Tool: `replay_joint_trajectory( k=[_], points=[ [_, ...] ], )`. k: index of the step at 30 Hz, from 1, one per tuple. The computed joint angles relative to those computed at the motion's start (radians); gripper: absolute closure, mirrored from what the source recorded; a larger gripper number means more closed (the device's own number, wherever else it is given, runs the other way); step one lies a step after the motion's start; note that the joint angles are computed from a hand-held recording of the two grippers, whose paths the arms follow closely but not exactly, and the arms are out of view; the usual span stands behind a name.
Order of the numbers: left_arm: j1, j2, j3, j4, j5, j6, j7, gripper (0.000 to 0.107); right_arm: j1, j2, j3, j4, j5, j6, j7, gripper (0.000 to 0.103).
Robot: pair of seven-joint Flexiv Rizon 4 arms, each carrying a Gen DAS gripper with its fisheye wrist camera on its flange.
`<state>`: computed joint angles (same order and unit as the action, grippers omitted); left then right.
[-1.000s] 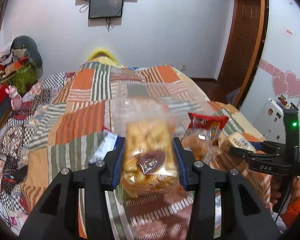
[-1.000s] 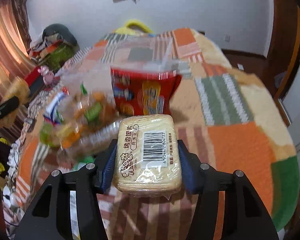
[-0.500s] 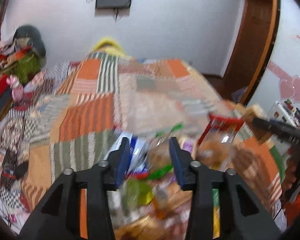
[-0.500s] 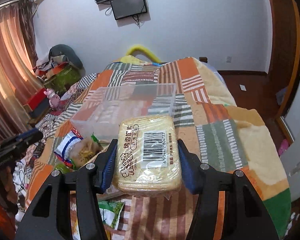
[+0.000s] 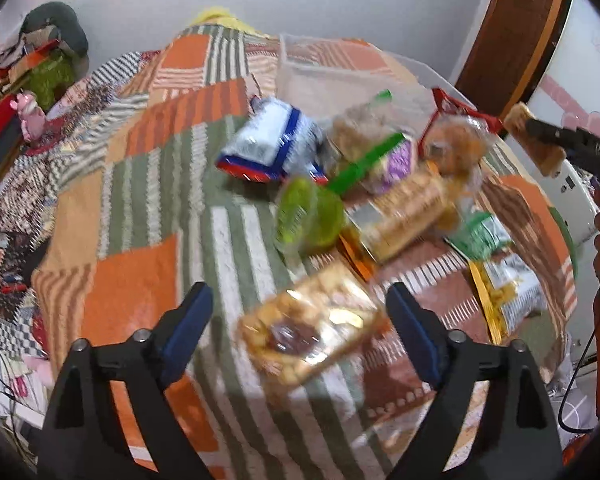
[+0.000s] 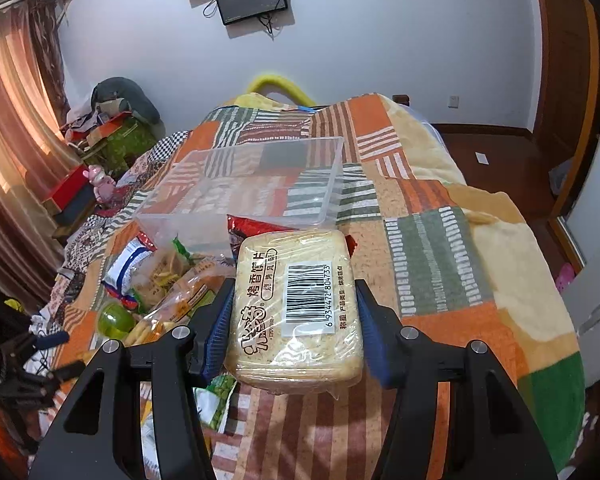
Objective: Organize snacks
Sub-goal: 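Carry both held snacks into the clear plastic box and open both tools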
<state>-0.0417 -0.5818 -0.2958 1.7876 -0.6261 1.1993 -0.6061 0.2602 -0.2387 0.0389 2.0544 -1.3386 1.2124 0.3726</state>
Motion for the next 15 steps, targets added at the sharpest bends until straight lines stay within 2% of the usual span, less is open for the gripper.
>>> replay_joint_trajectory(
  k=[2,5,8,11,13,15],
  points=[
    [-0.009,-0.005,0.009,-0.005,0.015,-0.035,-0.013,0.013,0.004,0.005,0.004,0.002,0.005,-0.010,-0.007,0.050],
    [-0.042,-0.014,0.039,-0.004,0.058,-0.014,-0.041,0.011,0.009,0.012,0.011,0.006,0.017,-0.023,-0.016,0.050],
    [-0.066,-0.041,0.073,-0.035,0.098,-0.048,-0.122,0.011,0.014,0.015,0.014,0.007,0.025,-0.033,-0.020,0.050],
    [-0.038,-0.049,0.028,-0.015,0.064,0.010,-0.126,0.011,0.018,0.016,0.016,0.010,0.028,-0.041,-0.019,0.050],
    [-0.011,-0.047,-0.018,0.006,0.037,0.053,-0.099,0.024,0.020,0.015,0.017,0.010,0.032,-0.042,-0.023,0.050],
    [0.005,-0.043,-0.040,0.019,0.030,0.073,-0.076,0.025,0.022,0.015,0.017,0.010,0.031,-0.045,-0.025,0.050]
  ],
)
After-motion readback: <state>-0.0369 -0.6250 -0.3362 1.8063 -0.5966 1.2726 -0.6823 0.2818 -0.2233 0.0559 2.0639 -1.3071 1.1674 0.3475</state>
